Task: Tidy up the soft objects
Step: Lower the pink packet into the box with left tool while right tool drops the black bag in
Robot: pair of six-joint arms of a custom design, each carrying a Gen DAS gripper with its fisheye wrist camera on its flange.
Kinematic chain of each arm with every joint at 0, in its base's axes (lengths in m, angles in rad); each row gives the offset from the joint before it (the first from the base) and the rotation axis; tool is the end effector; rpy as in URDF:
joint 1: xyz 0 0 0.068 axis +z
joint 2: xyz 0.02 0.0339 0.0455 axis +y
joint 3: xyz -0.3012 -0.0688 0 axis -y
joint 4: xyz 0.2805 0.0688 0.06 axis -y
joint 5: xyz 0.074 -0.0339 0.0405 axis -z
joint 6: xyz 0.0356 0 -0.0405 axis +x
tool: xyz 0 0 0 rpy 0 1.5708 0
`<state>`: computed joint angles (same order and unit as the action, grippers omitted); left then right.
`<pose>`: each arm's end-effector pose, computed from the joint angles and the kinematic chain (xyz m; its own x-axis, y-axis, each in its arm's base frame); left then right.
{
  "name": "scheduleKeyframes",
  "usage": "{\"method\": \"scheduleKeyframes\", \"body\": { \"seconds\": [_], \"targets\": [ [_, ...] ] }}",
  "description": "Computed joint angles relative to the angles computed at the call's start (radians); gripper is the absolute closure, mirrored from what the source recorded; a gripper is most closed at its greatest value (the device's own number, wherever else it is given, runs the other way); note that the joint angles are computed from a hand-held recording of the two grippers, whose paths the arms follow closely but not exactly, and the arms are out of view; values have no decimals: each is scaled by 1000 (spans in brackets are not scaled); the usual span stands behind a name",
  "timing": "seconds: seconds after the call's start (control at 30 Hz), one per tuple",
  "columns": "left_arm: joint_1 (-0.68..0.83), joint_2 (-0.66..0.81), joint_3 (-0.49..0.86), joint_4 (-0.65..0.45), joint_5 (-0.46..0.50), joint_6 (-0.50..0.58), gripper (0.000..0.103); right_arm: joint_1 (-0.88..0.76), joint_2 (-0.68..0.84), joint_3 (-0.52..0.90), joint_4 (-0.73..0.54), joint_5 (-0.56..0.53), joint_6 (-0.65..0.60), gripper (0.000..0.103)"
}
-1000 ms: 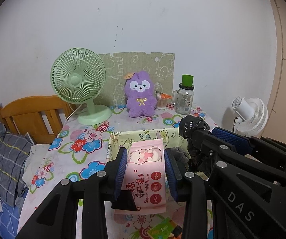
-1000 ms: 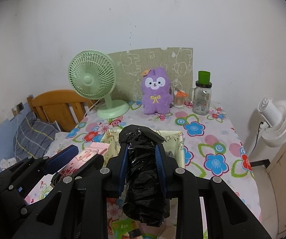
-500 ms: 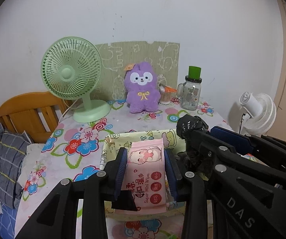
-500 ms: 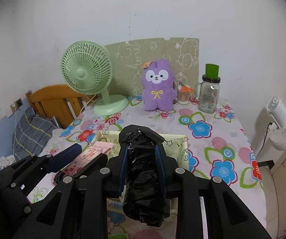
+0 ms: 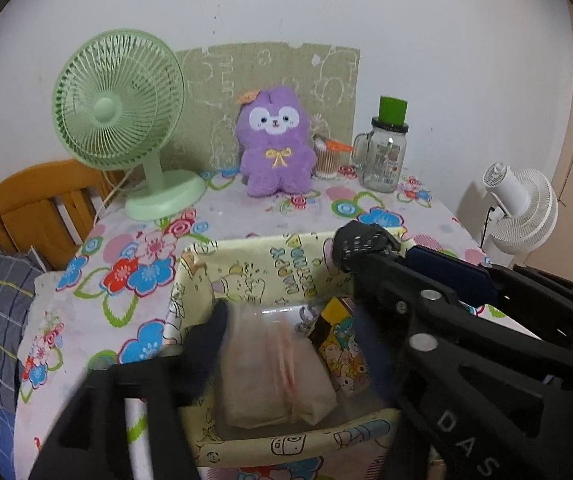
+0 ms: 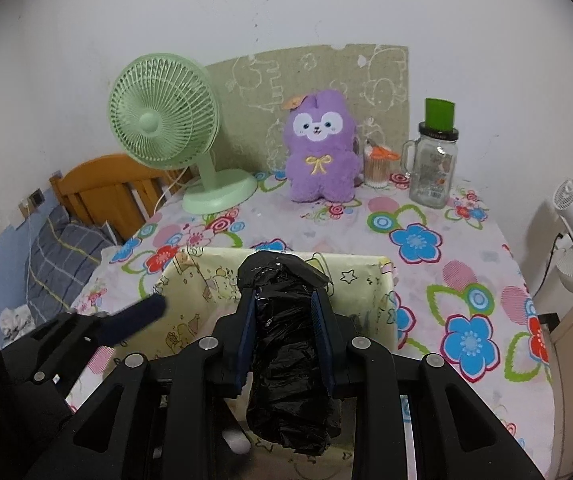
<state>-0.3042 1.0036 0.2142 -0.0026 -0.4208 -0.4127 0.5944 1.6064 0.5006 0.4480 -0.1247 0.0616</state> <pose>0.1695 -0.0380 0.1349 -0.6219 -0.1885 -0.7601 -0.2727 0.9620 -0.0154 0.2433 0.1698 0.1239 -0.5448 -0.2945 -0.7852 -0.6048 0.7866 0.1246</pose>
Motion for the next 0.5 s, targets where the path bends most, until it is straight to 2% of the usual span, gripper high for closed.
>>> {"method": "scheduleKeyframes", "body": {
  "seconds": [0.13, 0.17, 0.23, 0.27, 0.3, 0.5],
  "targets": [
    [13, 16, -8, 13, 15, 6, 27, 8, 43, 17, 14, 3, -8, 66],
    [18, 16, -10, 14, 20, 8, 26, 9, 49, 21, 12, 4, -11, 61],
    [30, 9, -14, 15, 40, 15, 21, 14, 64, 28, 15, -7, -16, 48],
    [34, 1, -18, 15, 50, 20, 21, 16, 65, 29, 15, -11, -15, 35],
    [31, -4, -20, 11, 42, 18, 20, 20, 66, 27, 23, -7, -16, 26],
    [28, -43, -24, -32, 32, -5, 15, 44, 37, 14, 10, 45, -16, 17]
  ]
}}
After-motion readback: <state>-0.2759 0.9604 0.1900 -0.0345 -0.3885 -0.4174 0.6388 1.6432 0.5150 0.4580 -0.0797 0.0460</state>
